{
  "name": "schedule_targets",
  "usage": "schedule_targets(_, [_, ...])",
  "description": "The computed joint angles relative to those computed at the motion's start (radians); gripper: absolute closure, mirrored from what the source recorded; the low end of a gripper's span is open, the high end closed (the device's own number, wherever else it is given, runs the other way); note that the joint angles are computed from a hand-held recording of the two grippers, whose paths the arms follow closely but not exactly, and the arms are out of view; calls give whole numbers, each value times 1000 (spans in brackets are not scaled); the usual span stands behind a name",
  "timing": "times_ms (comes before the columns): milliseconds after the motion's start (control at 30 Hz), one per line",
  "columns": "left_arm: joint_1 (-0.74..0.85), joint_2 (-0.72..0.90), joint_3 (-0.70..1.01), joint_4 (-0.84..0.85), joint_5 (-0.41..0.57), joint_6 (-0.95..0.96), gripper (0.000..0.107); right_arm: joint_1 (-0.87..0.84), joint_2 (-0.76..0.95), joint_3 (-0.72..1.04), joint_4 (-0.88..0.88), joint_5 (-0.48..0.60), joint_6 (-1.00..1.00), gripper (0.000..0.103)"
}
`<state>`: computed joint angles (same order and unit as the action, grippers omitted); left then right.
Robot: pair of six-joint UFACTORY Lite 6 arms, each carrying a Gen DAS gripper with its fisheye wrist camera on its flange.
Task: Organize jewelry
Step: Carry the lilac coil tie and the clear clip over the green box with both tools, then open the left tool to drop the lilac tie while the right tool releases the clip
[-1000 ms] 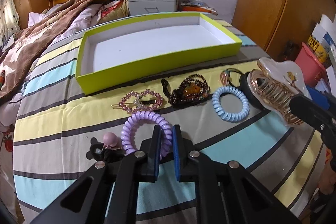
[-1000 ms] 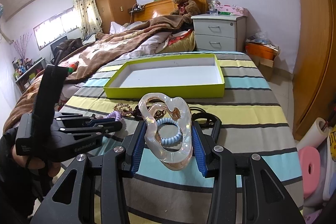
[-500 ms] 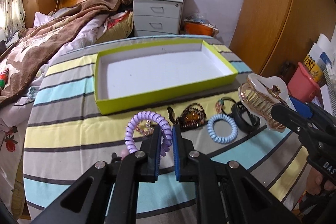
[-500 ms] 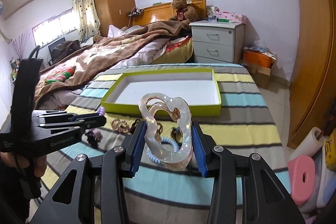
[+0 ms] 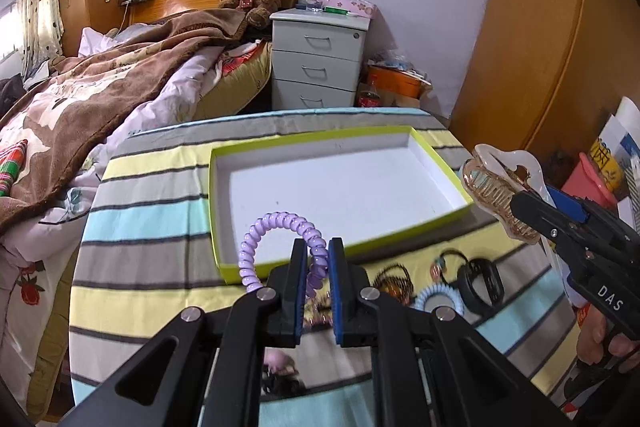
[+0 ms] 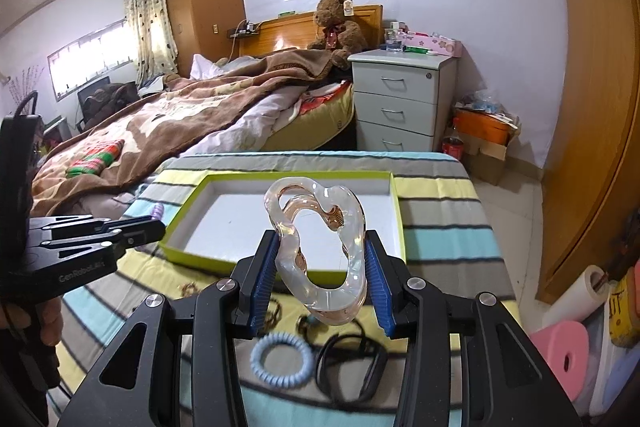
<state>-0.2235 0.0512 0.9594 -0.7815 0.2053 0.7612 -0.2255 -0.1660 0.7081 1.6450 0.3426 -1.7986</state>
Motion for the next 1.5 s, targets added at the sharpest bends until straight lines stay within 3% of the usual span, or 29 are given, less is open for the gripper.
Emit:
schedule_targets(467, [32, 312, 347, 140, 30, -169, 96, 58, 392, 375, -50, -107, 43, 60])
schedule_targets(633, [31, 419, 454, 226, 41, -266, 96, 72, 520, 494, -162, -125, 151, 60])
schedule_targets(1000, [38, 652, 684, 362, 94, -427, 96, 108, 750, 720, -619, -137, 586, 60])
schedule_targets(1500, [31, 782, 819, 482, 135, -554, 96, 125, 854, 847, -934, -104, 898, 60])
